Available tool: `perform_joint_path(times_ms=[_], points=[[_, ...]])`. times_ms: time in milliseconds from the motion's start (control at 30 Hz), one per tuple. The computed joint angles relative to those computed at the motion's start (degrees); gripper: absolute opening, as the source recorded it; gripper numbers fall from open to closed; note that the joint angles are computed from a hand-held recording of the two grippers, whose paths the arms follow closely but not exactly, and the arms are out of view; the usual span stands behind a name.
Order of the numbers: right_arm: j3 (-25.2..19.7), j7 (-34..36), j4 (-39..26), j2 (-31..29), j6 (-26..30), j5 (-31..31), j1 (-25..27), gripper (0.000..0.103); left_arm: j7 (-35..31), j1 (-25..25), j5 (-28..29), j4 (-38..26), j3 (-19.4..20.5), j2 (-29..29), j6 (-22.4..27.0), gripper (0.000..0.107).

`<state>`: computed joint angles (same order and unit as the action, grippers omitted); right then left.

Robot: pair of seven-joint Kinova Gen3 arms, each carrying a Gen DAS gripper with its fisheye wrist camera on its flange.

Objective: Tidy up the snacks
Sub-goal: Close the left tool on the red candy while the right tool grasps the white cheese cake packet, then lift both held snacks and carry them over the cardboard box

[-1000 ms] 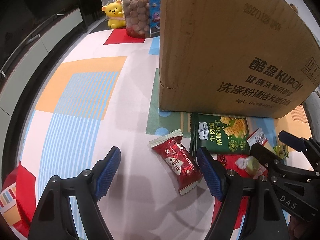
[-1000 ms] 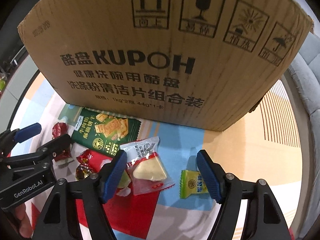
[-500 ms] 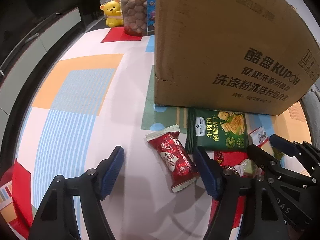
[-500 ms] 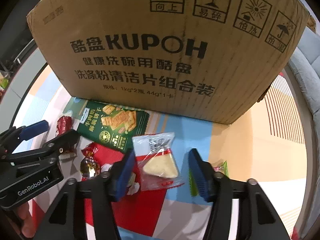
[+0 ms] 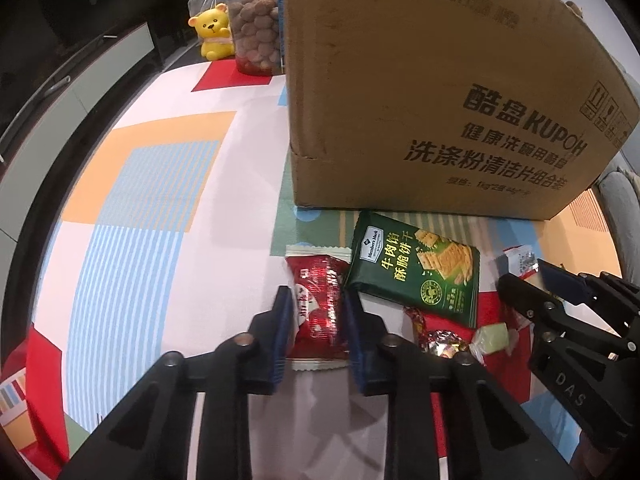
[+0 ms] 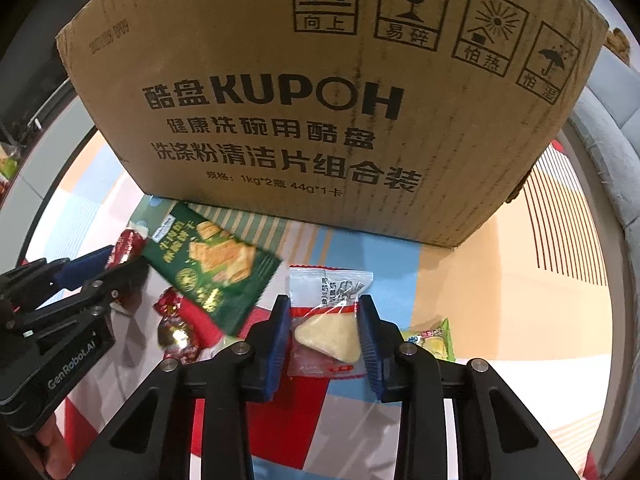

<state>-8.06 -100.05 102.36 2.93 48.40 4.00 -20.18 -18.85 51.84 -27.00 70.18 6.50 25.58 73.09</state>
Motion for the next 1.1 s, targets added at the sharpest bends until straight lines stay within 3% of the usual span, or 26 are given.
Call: perform_joint_path(times_ms=[433, 1100], points=[[0.4, 0.1, -1.6, -0.1, 0.5, -0.2, 0.7, 0.034, 1.9, 0.6, -0.5, 0.6, 0.3, -1.3, 1.3, 0.023], [-1.4, -2.3, -2.6, -7.8, 4.8, 0.7, 0.8, 0.034, 3.4, 3.4, -4.5, -2.6, 1.4, -3.5, 6.1, 0.023]])
